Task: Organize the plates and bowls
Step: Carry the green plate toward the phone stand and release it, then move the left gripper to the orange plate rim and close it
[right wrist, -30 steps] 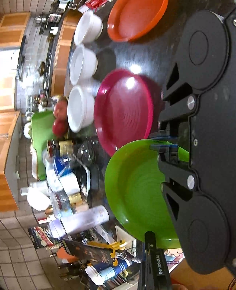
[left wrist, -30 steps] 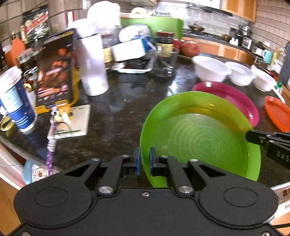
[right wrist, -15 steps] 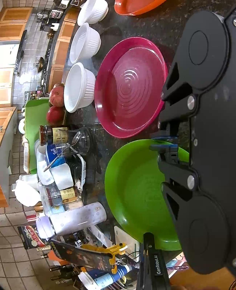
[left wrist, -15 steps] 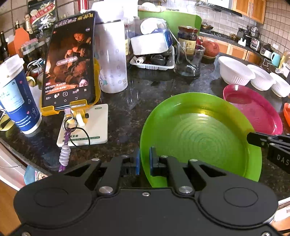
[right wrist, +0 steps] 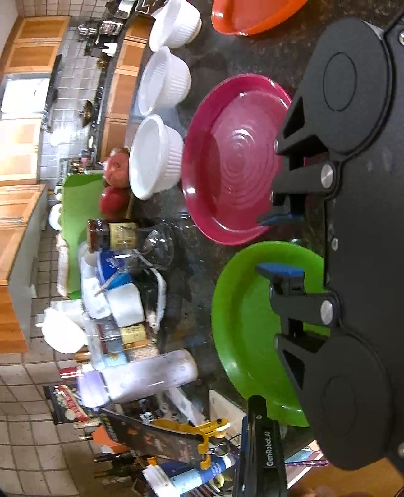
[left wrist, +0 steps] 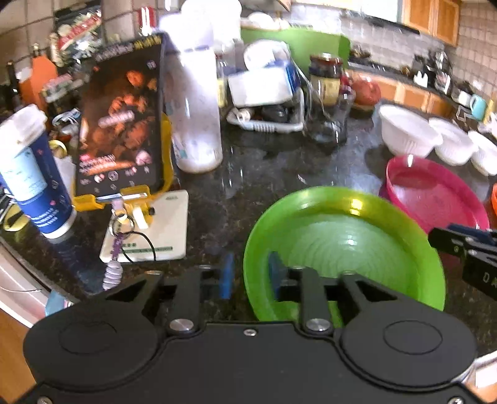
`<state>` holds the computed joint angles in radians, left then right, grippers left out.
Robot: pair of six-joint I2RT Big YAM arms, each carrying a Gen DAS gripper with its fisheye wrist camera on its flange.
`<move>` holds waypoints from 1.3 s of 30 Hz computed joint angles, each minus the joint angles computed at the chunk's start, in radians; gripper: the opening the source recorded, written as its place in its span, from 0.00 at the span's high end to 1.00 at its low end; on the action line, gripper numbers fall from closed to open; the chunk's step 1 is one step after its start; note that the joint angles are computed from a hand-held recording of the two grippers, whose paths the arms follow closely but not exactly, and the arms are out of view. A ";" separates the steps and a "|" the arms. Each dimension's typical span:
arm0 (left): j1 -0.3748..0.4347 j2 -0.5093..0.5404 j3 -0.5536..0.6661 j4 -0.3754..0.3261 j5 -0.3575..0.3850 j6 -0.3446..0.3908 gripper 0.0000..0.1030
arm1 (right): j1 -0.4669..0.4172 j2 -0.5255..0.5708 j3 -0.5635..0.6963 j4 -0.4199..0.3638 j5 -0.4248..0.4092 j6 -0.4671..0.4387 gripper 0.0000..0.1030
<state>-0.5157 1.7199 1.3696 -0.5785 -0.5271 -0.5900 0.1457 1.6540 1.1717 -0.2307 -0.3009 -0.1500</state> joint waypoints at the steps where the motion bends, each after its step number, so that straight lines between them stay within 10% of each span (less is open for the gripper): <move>1: -0.008 -0.005 -0.003 0.008 -0.018 -0.007 0.50 | -0.011 -0.008 -0.007 0.007 -0.012 0.005 0.69; 21: -0.235 0.130 0.225 0.068 -0.192 0.056 0.30 | -0.330 -0.108 -0.109 0.104 -0.199 -0.027 0.42; 39: -0.302 0.402 0.633 -0.072 -0.057 0.132 0.29 | -0.551 -0.053 -0.060 0.095 -0.223 -0.058 0.39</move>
